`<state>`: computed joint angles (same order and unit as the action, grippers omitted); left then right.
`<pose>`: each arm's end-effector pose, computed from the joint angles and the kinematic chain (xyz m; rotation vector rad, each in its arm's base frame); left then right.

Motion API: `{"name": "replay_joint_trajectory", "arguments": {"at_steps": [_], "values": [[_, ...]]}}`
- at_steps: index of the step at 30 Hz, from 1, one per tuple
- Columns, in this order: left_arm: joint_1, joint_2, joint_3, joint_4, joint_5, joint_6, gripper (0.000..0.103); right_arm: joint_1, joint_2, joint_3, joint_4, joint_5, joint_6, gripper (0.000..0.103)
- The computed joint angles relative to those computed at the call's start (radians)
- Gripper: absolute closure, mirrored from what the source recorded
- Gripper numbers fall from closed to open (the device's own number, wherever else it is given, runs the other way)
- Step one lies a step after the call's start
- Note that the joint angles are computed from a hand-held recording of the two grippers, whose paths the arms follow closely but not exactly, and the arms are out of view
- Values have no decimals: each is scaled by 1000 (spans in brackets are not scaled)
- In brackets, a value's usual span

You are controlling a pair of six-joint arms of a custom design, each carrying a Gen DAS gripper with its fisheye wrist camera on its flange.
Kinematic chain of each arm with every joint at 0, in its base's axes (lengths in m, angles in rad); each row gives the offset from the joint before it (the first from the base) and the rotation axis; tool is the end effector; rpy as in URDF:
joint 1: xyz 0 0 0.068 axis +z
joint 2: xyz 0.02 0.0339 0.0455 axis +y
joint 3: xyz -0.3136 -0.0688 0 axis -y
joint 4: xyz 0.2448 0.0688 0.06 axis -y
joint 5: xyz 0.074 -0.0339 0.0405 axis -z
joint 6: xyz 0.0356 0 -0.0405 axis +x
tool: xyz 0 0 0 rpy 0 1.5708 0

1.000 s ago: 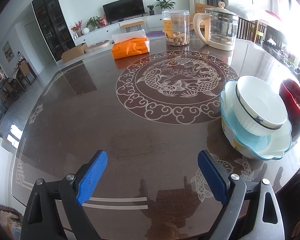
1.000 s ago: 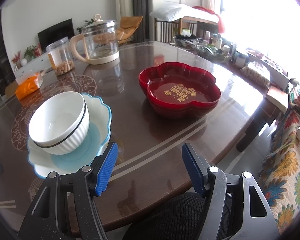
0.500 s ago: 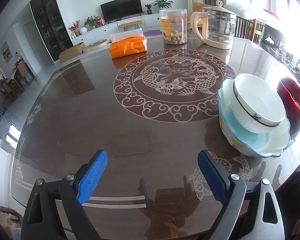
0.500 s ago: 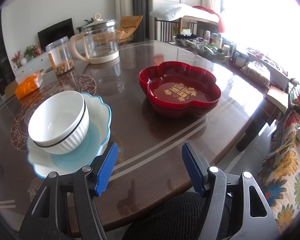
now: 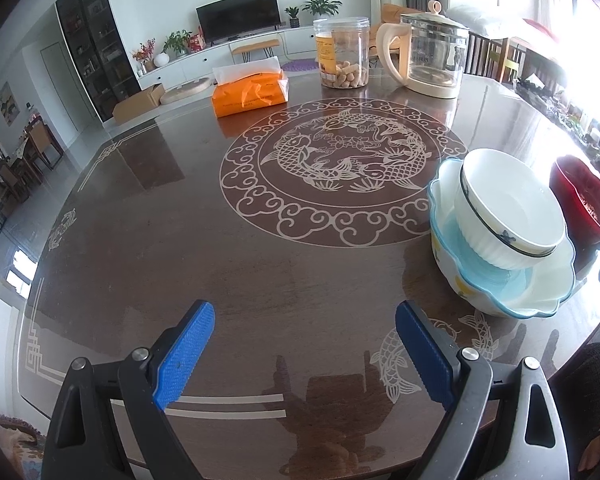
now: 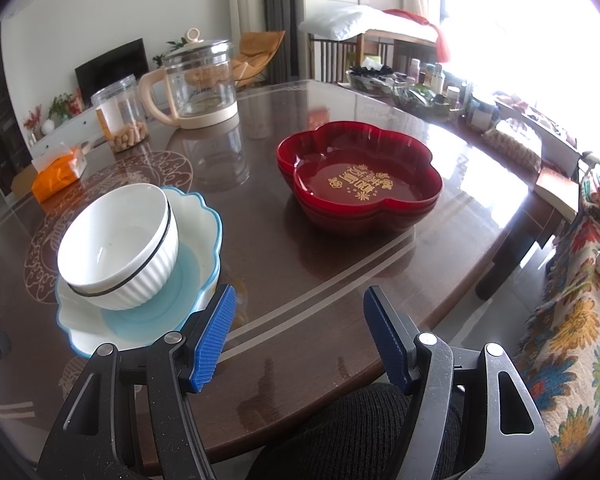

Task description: Organize plates and bowls

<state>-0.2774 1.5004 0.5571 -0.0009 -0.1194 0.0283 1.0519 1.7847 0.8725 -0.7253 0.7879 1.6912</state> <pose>0.2458 -0.0656 0.1748 0.3335 2.4836 0.0478 0.1594 0.2282 0.1642 0.7129 2.2583 -0.2723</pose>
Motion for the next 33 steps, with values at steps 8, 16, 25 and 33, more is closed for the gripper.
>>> {"name": "replay_joint_trajectory", "arguments": {"at_steps": [8, 16, 25, 33], "values": [[-13, 16, 3, 14, -31, 12, 11, -3, 6, 10, -9, -7, -8, 33], [-17, 34, 7, 14, -48, 21, 11, -3, 5, 12, -11, -9, -9, 33], [63, 71, 70, -83, 174, 27, 11, 1, -3, 3, 5, 0, -8, 33], [-2, 191, 185, -108, 259, 35, 11, -10, -188, -169, 343, 40, -271, 33]]}}
